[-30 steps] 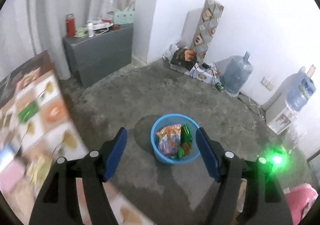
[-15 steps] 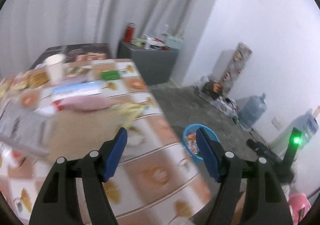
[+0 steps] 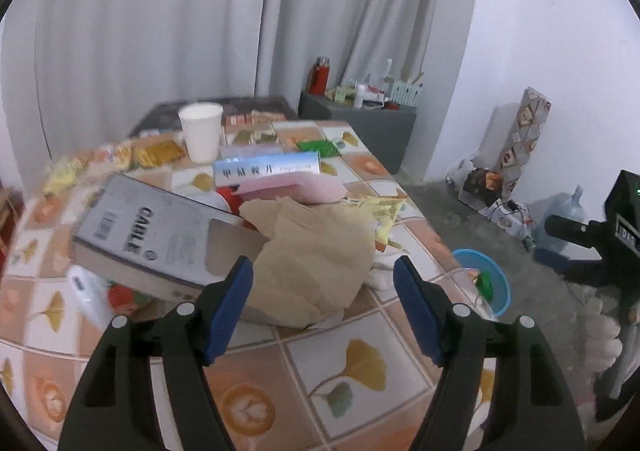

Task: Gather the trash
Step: 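Grasp the beige cloth with the left tool while the right tool grasps a yellow wrapper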

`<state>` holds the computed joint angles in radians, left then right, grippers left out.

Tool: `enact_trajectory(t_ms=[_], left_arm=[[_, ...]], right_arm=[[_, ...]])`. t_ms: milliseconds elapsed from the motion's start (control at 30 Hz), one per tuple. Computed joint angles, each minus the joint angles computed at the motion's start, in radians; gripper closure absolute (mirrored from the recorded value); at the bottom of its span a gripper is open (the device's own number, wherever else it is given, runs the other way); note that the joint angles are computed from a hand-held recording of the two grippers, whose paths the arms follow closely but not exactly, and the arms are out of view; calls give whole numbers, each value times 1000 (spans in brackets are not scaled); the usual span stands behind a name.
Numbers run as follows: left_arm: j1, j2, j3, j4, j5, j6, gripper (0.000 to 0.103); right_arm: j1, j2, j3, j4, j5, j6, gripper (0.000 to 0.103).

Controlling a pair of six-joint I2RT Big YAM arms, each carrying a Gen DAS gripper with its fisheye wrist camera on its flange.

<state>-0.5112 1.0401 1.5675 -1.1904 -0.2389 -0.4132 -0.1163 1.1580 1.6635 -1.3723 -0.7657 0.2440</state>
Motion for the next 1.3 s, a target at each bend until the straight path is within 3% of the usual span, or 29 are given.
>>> enact_trajectory(t_ms=[133,233,367,433,600,800,1067,1167,1300], left_arm=[[101,43,5,22,129,-45,32],[144,69,15,28,166,-58,33],[168,91,27,30,210,-46,40],[165,101,34,19,203,-35,44],[147,120,46,-18,164,1,65],[147,120,42,-32,165,20,91],[139,103,39,-13,166,12,98],[141,93,37,0,167,6,98],[155,78,30,23,196,-13,98]], right_arm=[[60,93,38,8,-90,120,28],[106,156,58,16,-86,193,36],[143,226,89,15,-106,245,40],[164,250,103,26,-87,267,40],[178,283,128,40,-68,312,44],[189,301,133,44,-60,325,57],[177,302,110,51,-95,344,90],[169,289,101,67,-105,346,97],[161,271,99,83,-122,354,98]])
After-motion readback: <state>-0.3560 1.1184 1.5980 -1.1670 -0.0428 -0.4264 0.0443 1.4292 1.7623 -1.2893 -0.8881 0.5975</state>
